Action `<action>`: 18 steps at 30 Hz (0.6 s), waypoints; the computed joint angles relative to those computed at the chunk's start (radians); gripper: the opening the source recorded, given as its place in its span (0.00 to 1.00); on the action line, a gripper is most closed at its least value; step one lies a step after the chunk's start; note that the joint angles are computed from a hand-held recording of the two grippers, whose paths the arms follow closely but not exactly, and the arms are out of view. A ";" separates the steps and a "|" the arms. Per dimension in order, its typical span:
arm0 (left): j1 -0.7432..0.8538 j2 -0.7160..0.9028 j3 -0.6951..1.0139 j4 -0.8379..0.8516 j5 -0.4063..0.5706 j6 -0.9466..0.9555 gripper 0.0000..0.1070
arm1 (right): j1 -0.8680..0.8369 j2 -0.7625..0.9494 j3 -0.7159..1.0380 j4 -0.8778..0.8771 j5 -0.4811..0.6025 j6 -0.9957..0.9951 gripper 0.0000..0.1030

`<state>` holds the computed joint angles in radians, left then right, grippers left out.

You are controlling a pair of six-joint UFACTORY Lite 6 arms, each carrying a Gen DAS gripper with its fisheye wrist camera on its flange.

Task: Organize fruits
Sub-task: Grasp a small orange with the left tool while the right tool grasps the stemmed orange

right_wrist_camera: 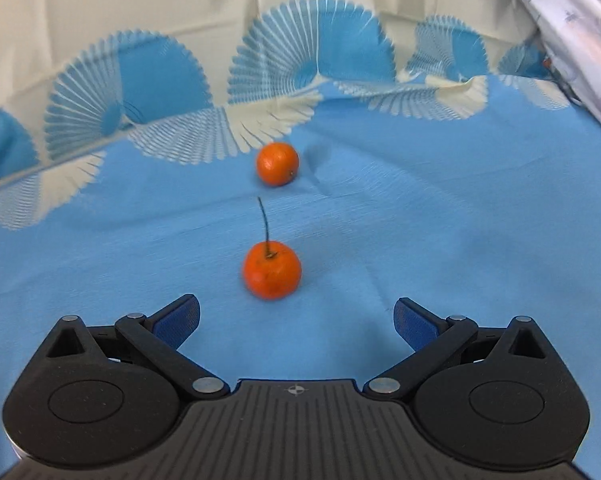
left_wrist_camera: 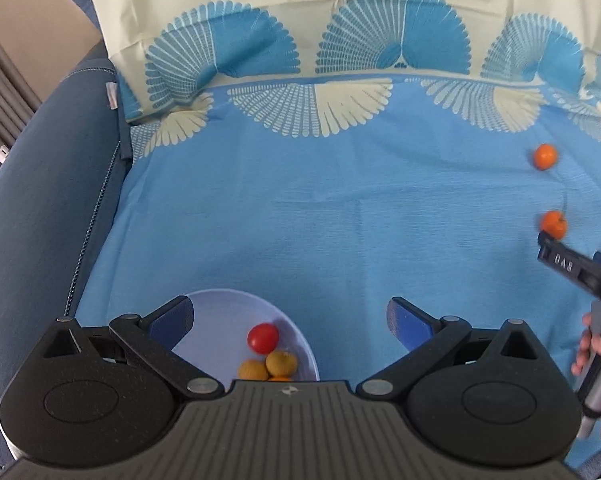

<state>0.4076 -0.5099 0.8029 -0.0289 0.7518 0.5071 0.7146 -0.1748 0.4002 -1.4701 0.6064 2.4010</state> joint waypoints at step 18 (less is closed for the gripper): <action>-0.779 0.847 0.495 0.362 -0.286 -0.746 0.96 | -0.337 0.002 -0.119 -0.188 0.210 0.182 0.37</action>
<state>-0.3717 0.3369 1.2974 0.3331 0.4658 -0.2394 0.3776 -0.1726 0.2816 -1.6584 0.8163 2.5830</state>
